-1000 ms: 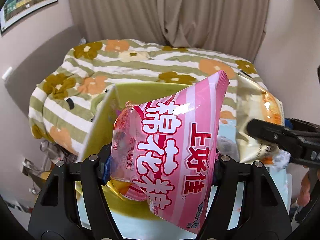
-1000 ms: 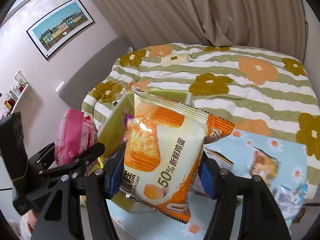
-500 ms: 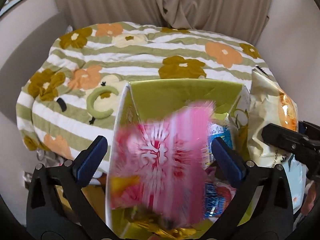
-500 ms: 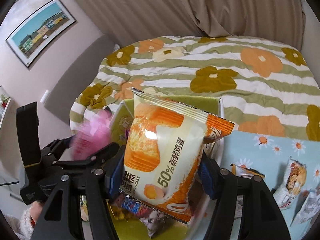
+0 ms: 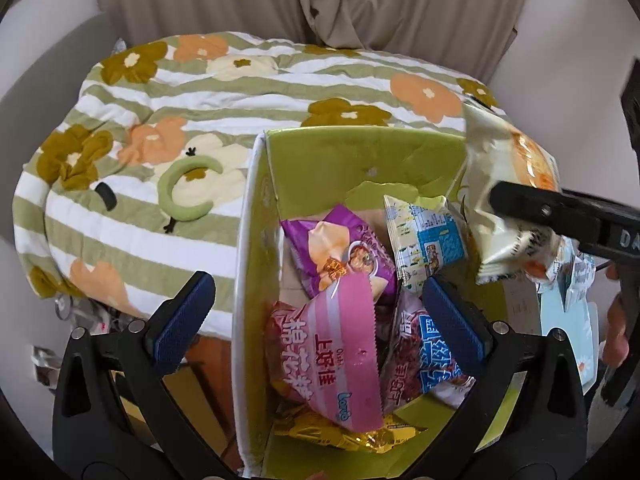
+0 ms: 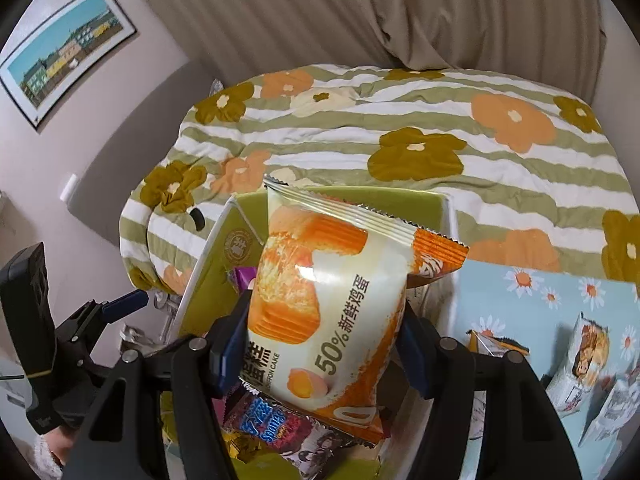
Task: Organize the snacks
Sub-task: 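Carry both packets into the yellow box and release them from both grippers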
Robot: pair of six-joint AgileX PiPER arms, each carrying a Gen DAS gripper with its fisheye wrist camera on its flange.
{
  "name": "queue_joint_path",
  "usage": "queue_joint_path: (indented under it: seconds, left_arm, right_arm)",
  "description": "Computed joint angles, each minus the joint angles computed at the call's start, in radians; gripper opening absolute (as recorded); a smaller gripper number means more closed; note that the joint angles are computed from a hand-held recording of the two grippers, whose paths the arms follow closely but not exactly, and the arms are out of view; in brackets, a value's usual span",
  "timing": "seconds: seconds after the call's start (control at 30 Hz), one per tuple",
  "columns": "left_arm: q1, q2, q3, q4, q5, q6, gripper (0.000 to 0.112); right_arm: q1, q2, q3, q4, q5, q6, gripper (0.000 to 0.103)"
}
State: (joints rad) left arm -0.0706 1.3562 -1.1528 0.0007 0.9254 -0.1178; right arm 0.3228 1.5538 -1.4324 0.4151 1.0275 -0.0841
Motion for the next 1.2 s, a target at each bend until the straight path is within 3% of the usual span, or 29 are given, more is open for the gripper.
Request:
queue_joint_path:
  seconds: [0.27,0.33,0.4,0.47,0.63,0.97,1.2]
  left_arm:
    - [0.039,-0.007,0.007,-0.013,0.009,0.06,0.103]
    - [0.042,-0.009,0.013,-0.012,0.009,0.059,0.103]
    - [0.051,-0.015,0.025,-0.014,0.008,0.067,0.103]
    - [0.053,-0.019,0.033,-0.005,0.01,0.064,0.103]
    - [0.064,-0.042,0.054,-0.003,0.016,0.064,0.103]
    - [0.059,-0.128,0.048,-0.001,0.061,0.05,0.103]
    - [-0.016,-0.173,-0.022,0.038,0.131,-0.013,0.103]
  right_arm:
    - [0.092,0.141,-0.167,-0.073,0.033,0.014,0.061]
    - [0.098,0.144,-0.161,-0.075,0.012,0.017,0.067]
    - [0.106,0.126,-0.132,-0.079,-0.028,0.028,0.091]
    - [0.121,0.106,-0.108,-0.099,-0.056,0.059,0.096]
    - [0.164,0.04,-0.04,-0.162,-0.095,0.112,0.096]
    - [0.215,-0.08,-0.001,-0.252,-0.042,0.204,0.096]
    - [0.226,-0.185,0.037,-0.287,-0.022,0.269,0.096]
